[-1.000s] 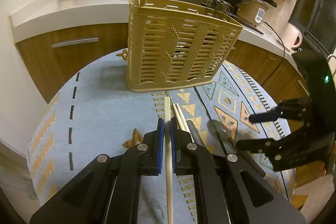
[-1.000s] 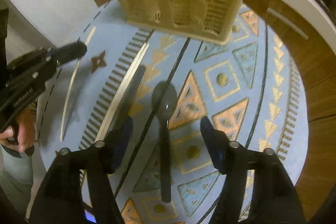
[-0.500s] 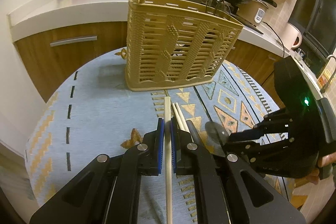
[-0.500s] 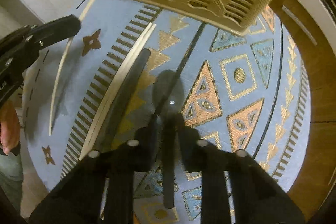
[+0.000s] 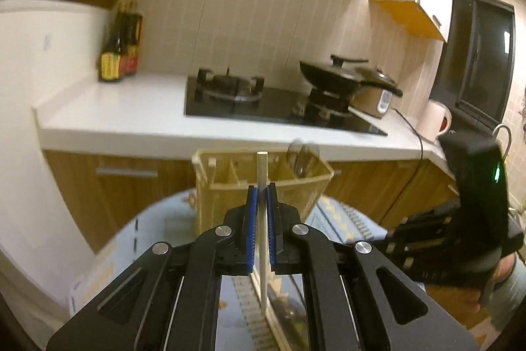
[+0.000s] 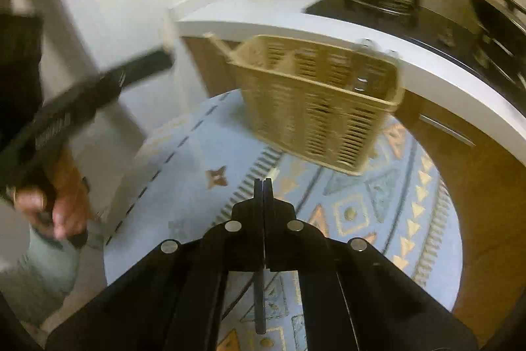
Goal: Organize utensils
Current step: 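Carry the chopstick over the holder with the left tool while the right tool holds the spoon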
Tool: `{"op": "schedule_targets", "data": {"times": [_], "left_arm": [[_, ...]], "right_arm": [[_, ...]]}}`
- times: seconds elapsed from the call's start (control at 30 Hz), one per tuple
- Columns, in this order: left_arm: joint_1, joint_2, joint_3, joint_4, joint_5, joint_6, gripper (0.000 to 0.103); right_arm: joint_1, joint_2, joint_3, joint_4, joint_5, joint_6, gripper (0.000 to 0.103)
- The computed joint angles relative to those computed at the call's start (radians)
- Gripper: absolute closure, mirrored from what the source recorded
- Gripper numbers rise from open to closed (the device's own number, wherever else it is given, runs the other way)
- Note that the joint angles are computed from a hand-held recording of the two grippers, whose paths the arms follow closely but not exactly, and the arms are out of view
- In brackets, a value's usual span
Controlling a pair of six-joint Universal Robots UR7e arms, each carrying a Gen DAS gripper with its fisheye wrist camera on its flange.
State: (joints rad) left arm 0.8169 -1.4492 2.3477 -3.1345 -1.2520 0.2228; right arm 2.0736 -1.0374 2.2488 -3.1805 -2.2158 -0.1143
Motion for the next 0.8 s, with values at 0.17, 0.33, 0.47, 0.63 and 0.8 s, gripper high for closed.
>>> {"op": "schedule_targets", "data": {"times": [0.17, 0.33, 0.47, 0.63, 0.8], "left_arm": [[0.013, 0.006, 0.004, 0.013, 0.001, -0.023, 0.099], [0.048, 0.030, -0.002, 0.034, -0.016, -0.022, 0.099], [0.055, 0.028, 0.002, 0.033, -0.027, -0.008, 0.099], [0.063, 0.025, 0.003, 0.038, -0.033, 0.001, 0.099], [0.075, 0.021, 0.001, 0.043, -0.036, 0.008, 0.099]], "right_arm": [[-0.047, 0.025, 0.013, 0.146, -0.002, 0.076, 0.064], [-0.079, 0.075, 0.026, 0.178, -0.027, 0.100, 0.063], [-0.098, 0.093, 0.006, 0.223, -0.012, 0.132, 0.063], [-0.125, 0.111, -0.036, 0.235, 0.018, 0.138, 0.063], [-0.140, 0.138, -0.080, 0.291, 0.014, 0.153, 0.063]]}}
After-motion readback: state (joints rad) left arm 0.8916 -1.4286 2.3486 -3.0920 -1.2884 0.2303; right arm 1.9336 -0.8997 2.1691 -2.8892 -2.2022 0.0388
